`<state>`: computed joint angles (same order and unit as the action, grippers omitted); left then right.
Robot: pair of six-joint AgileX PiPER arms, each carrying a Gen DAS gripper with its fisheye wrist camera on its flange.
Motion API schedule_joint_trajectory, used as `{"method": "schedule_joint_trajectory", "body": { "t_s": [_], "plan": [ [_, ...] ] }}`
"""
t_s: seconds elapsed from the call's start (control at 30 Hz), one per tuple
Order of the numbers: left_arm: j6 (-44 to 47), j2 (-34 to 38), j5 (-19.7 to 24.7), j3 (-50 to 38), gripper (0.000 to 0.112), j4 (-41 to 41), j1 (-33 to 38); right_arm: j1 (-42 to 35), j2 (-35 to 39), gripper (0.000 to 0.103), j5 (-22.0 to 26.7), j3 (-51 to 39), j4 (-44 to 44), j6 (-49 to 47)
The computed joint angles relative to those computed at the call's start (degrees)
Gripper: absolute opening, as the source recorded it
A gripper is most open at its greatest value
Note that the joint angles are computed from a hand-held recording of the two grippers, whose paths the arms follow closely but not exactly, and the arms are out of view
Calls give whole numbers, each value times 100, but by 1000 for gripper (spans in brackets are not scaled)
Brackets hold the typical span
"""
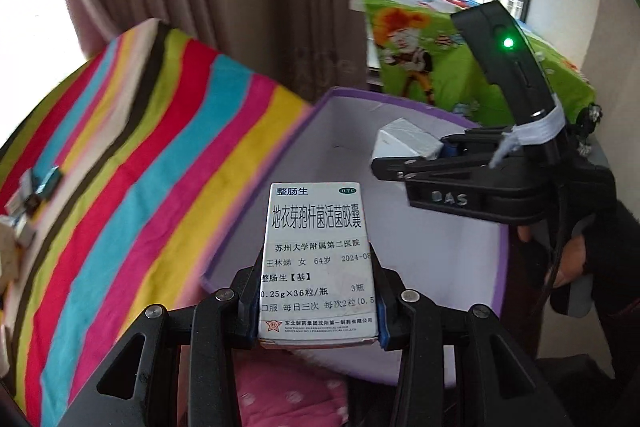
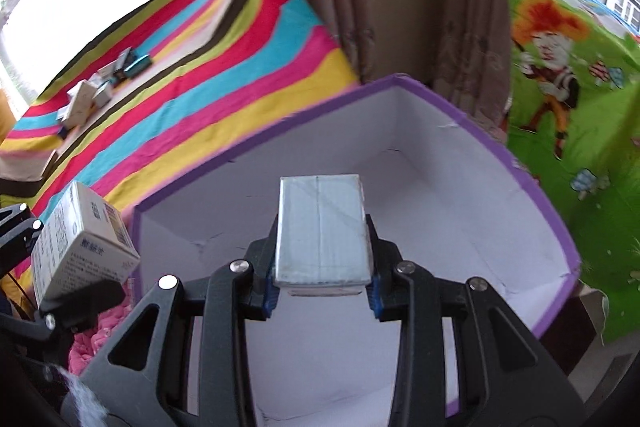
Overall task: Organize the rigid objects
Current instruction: 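Open both grippers to drop the boxes into the storage box, then grasp the white DING ZHI DENTAL box with the left gripper while the right grasps a cream box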
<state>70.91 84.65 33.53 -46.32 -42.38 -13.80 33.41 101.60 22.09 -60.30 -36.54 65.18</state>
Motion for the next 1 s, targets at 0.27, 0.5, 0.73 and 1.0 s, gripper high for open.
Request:
{"method": "schedule_joint_trajectory", "body": {
  "t_s": [0.27, 0.5, 0.73, 1.0],
  "plan": [
    [929, 141, 212, 87, 71, -919, 291, 433, 484, 67, 1694, -839, -611, 506],
    [1790, 365, -93, -21, 79, -1920, 1813, 771, 687, 70, 1866, -1379, -628, 198],
    [2269, 1349, -972, -896, 85, -2458, 3744, 1234, 1511, 71, 1616, -2853, 500, -1377],
    [-2029, 4311, -888, -5103, 86, 1870, 4608, 1862, 3275, 71, 2578, -6110, 1970, -3437]
  ]
}}
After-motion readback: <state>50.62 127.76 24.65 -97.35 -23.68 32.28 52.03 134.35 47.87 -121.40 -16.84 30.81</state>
